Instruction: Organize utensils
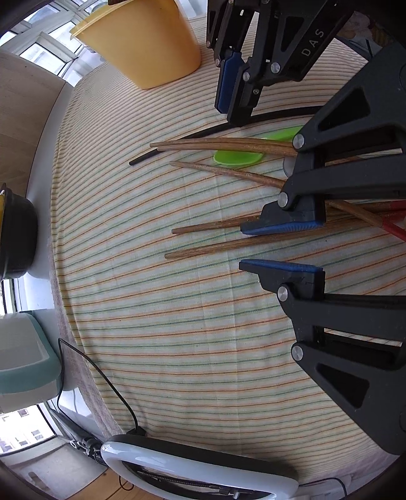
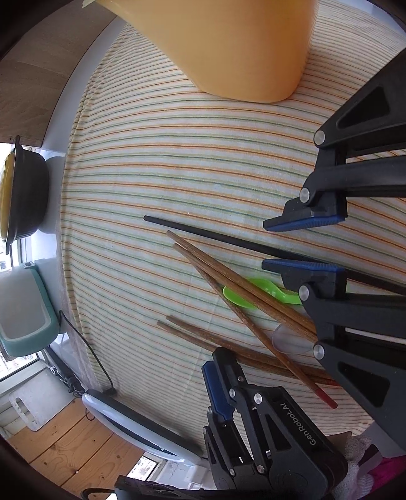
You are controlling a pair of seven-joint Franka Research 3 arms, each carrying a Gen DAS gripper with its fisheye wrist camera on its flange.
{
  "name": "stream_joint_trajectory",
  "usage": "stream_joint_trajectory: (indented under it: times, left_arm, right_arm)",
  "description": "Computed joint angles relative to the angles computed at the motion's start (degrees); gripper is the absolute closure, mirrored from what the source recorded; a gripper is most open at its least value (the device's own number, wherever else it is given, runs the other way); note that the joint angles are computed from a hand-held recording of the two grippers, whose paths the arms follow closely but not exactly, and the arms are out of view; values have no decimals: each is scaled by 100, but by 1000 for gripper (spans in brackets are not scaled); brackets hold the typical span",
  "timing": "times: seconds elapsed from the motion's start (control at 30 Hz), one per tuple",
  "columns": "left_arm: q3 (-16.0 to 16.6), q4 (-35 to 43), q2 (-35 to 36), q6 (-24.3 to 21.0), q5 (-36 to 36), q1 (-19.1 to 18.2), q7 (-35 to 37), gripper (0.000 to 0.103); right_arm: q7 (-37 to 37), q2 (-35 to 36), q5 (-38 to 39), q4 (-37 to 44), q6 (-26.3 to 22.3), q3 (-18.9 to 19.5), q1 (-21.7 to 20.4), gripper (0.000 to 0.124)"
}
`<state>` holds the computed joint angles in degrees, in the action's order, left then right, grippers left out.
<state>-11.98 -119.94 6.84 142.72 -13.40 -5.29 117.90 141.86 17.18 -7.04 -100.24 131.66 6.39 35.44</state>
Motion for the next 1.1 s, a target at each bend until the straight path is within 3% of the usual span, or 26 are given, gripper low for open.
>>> stream_joint_trajectory:
  times: [0.1,0.43,0.57,0.87,1.1]
  left_arm:
    - [5,-100,-49,126,-3,11,86,93]
    - [60,58,30,-150,-531,216,288,97]
    - [61,59,26,-178,-636,236,327,98]
    - [108,-16,-63,-133,-964,332,399,99]
    - [194,-143,-341,-106,-1446,380,697,99]
  right_arm:
    - [-8,11,73,-20,38,2,-30,108]
    - [98,380,-169,516,-284,-101,102,108]
    - [130,505,-298,702,-390,-155,167,117]
    - [51,271,1,274,196,-92,64,120]
    - [85,7,-206,21,513,-52,156,121]
